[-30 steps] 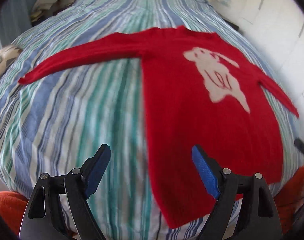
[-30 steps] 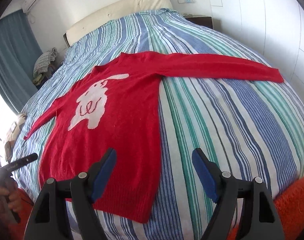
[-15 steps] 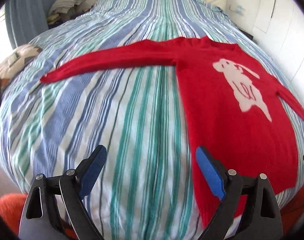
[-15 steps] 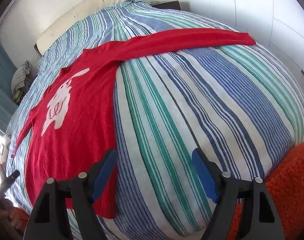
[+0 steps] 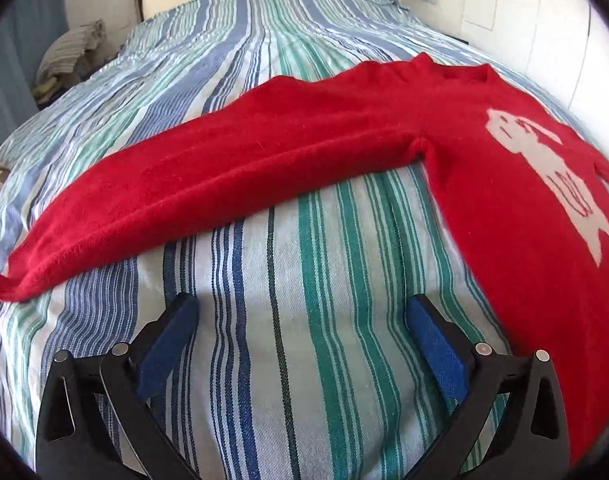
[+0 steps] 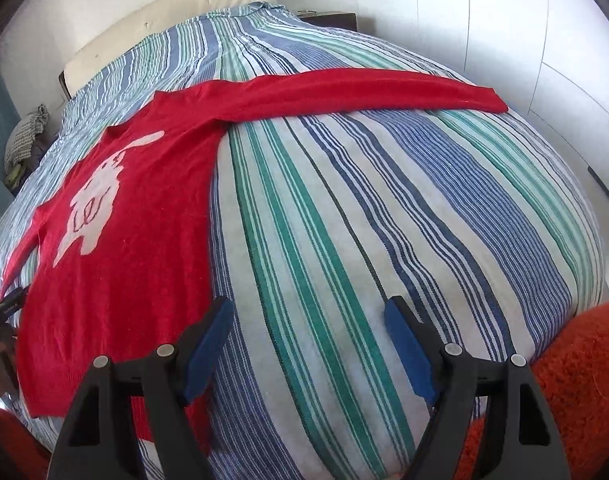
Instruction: Fold small clothes
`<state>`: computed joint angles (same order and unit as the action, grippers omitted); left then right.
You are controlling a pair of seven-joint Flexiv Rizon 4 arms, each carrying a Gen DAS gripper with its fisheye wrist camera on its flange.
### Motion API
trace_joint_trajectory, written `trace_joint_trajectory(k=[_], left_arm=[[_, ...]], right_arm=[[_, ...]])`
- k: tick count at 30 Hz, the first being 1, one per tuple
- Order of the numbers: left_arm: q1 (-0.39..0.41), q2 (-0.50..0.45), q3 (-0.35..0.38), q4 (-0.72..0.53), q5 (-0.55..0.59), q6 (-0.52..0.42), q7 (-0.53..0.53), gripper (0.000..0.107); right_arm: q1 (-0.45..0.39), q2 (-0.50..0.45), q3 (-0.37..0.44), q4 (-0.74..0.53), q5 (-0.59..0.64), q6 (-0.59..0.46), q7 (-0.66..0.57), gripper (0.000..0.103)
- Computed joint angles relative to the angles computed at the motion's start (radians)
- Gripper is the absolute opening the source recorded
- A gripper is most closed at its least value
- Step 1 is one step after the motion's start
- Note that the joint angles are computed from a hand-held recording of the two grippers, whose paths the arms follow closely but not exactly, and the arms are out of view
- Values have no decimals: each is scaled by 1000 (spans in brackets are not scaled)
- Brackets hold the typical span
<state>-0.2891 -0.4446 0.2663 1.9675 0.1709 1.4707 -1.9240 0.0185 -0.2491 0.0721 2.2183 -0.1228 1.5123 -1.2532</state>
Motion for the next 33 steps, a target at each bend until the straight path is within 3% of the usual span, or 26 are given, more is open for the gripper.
trace_joint_trajectory(k=[5, 10, 13, 26, 33], left_arm=[[-21, 6, 20, 9, 27, 17, -23, 103], [-53, -1, 49, -8, 53, -7, -49, 103], [-31, -7, 31, -16, 50, -7, -42, 103], [-26, -6, 26, -19, 61, -10, -51, 103], [-26, -6, 25, -20, 64, -12, -54, 103]], right_arm=[[76, 3, -81, 22, -102, -6, 75, 77], [81, 36, -107, 34, -146, -2, 155, 77], [122, 54, -187, 58, -269, 5, 262, 77], [80, 32, -158, 7, -475, -197, 489, 77], [67, 19, -130, -12, -532, -255, 502, 77]])
